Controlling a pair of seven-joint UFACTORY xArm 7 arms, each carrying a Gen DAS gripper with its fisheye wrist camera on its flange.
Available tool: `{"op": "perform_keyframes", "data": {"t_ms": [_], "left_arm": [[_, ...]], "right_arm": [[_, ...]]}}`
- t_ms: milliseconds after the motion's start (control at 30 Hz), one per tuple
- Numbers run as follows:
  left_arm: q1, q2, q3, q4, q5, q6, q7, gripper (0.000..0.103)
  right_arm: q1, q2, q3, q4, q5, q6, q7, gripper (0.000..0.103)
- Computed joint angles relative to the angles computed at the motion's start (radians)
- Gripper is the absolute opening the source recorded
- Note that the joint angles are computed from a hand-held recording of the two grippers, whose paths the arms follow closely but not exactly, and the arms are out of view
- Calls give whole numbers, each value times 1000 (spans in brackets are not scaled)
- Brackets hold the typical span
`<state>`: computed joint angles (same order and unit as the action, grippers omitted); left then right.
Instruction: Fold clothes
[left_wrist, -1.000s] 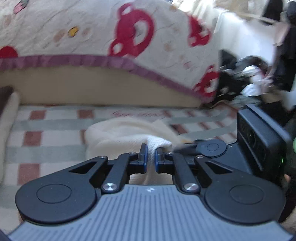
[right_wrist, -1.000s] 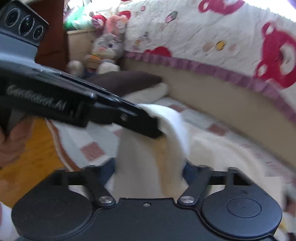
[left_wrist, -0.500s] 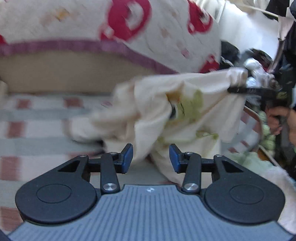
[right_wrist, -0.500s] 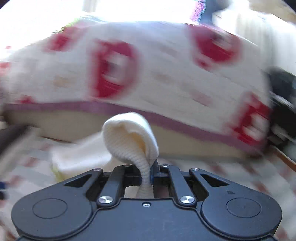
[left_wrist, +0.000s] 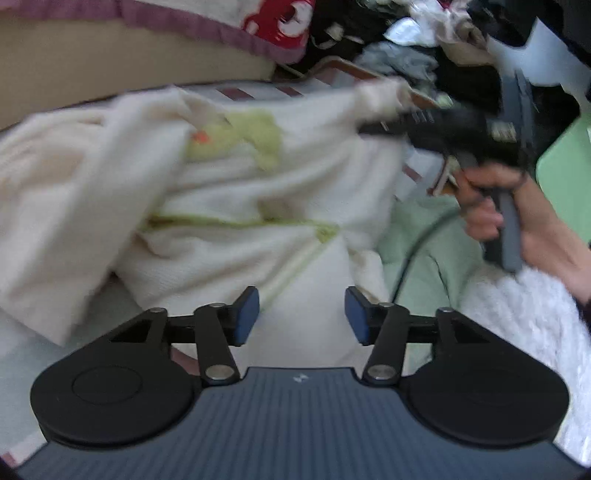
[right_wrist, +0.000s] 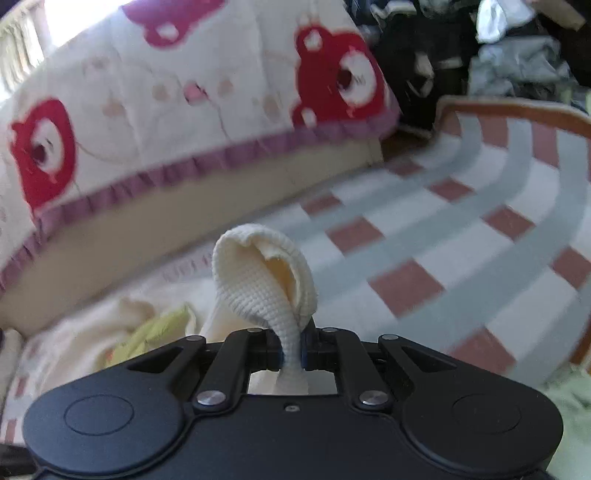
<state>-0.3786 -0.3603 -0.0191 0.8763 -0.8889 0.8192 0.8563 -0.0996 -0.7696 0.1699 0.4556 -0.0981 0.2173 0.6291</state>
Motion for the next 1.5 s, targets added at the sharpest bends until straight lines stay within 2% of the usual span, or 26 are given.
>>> {"op": "perform_keyframes", "data": {"t_ms": [67,100,167,267,433,533,633,700,733,800,833,867,933,967,1033,1133,1267,1367,1400,1500], "left_arm": [[1,-7,-25,-23,46,-28,-1,62],[1,-6,-33,-28,70,-36,-12,62],[13,6,-57,-20,156,-30,-87,69],[27,18,-73,-7,260,-6,-213,69],[19,5,-48,-22,263,14,-278,70],[11,20,-39,-31,244,23,-292,75],[-4,28,-40,-48,198,-16,-278,90],[-12,32,-54,-59,180,-69,-281,91],[-15,32,-60,-65,183,-99,-279,89],[-25,33,-71,-77,190,-159,-276,71],[-26,33,-72,-78,205,-177,-278,53],[-23,32,-72,-78,229,-185,-282,32],[-16,24,-74,-83,271,-216,-303,14],[-4,8,-91,-101,305,-270,-341,13],[34,-35,-150,-145,456,-413,-403,13],[103,-83,-192,-166,626,-534,-475,13],[199,-137,-184,-176,754,-567,-571,13],[257,-182,-170,-194,841,-596,-608,13],[264,-187,-161,-182,861,-592,-616,13],[290,-181,-148,-137,914,-594,-661,13]], "right_arm": [[1,23,6,8,-4,-10,-2,9],[1,34,8,15,-6,-12,-3,9],[4,54,2,20,-8,-42,-10,9],[24,55,-25,10,12,-75,-18,9],[73,49,-72,-4,63,-108,-36,9],[101,50,-95,-20,96,-164,-46,9],[84,51,-71,-27,110,-184,-39,9],[61,46,-45,-31,115,-185,-22,9],[49,43,-32,-33,117,-184,-11,9],[37,33,-19,-39,121,-178,10,10],[47,24,-30,-45,130,-180,18,10],[61,16,-44,-52,138,-184,23,10],[72,-1,-50,-56,140,-170,24,10],[68,-10,-41,-55,136,-158,26,10],[76,-10,-34,-44,124,-144,17,10],[86,4,-16,-20,102,-115,-2,10],[111,9,-4,-6,98,-87,7,10],[236,38,-63,5,119,-107,-43,10],[257,48,-58,18,114,-96,-63,10],[241,69,30,51,94,-84,-47,10]]}}
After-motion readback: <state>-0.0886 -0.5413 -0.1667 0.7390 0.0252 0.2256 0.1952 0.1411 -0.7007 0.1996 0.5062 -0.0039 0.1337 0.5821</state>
